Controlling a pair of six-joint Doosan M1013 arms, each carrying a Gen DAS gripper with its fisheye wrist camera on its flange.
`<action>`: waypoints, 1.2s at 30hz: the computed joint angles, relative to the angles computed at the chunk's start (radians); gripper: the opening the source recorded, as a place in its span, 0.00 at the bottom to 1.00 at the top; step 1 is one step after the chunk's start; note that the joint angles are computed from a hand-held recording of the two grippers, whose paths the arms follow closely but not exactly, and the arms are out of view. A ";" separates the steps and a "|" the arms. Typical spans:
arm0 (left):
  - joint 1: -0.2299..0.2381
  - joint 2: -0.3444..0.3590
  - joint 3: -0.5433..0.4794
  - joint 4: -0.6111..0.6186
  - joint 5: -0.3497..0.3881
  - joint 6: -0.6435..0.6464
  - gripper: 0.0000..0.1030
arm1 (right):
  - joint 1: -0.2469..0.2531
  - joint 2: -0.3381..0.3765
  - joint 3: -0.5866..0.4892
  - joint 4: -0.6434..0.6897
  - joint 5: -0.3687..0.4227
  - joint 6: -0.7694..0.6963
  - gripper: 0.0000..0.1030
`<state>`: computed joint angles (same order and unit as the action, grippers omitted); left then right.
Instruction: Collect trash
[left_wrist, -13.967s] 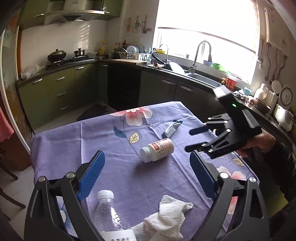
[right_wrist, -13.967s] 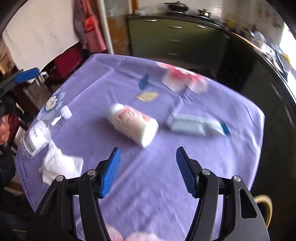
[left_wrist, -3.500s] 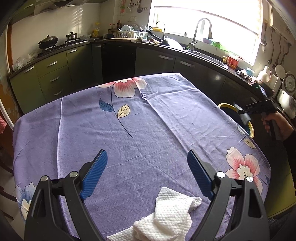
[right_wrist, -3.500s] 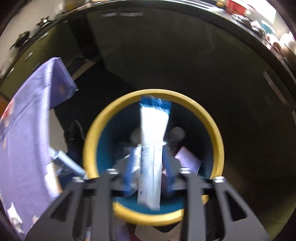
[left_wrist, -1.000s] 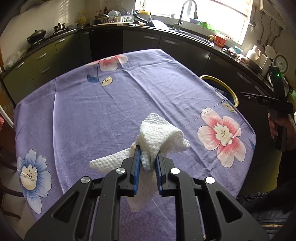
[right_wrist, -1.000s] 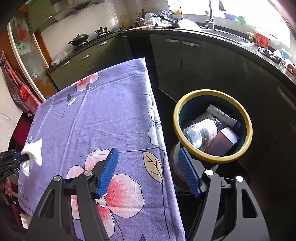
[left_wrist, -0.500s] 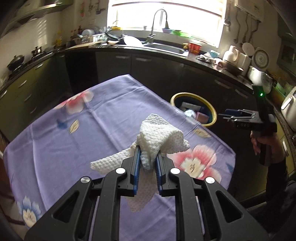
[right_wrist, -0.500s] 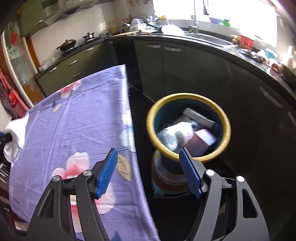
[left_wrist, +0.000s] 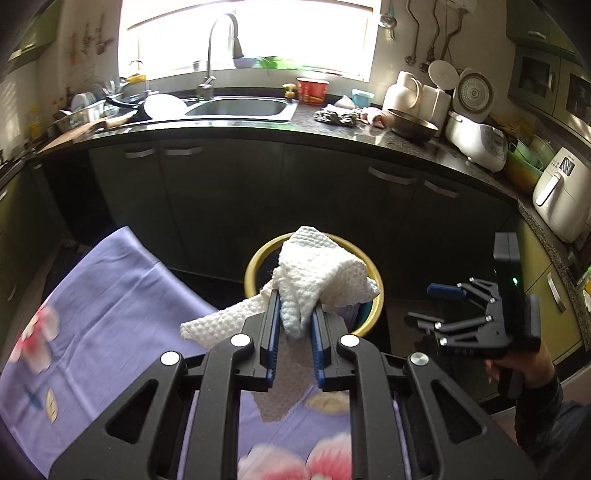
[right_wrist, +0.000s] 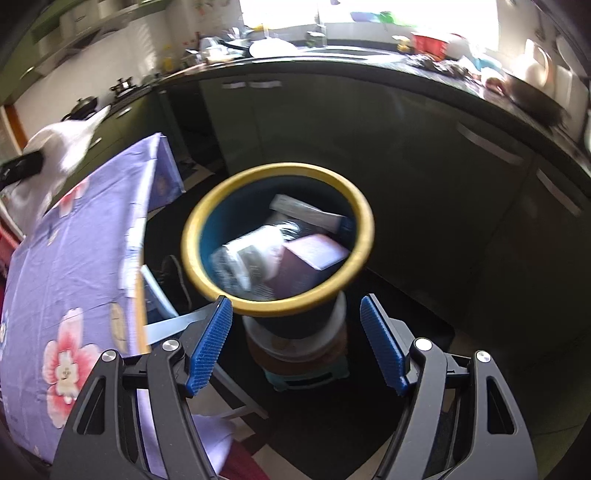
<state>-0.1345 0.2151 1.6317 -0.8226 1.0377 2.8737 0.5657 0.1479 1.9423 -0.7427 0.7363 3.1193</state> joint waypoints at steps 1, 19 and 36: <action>-0.023 0.013 -0.008 0.004 -0.009 -0.010 0.14 | -0.008 -0.005 0.010 0.004 -0.003 0.005 0.69; -0.197 0.157 -0.083 0.135 -0.148 -0.193 0.33 | -0.046 -0.023 0.040 0.019 -0.012 0.002 0.70; 0.040 -0.043 0.087 -0.111 -0.165 0.067 0.67 | 0.017 -0.031 0.014 -0.048 -0.003 0.034 0.71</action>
<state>-0.0945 0.1726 1.7189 -0.9333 0.8727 2.9404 0.5826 0.1164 1.9560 -0.7911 0.7335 3.1535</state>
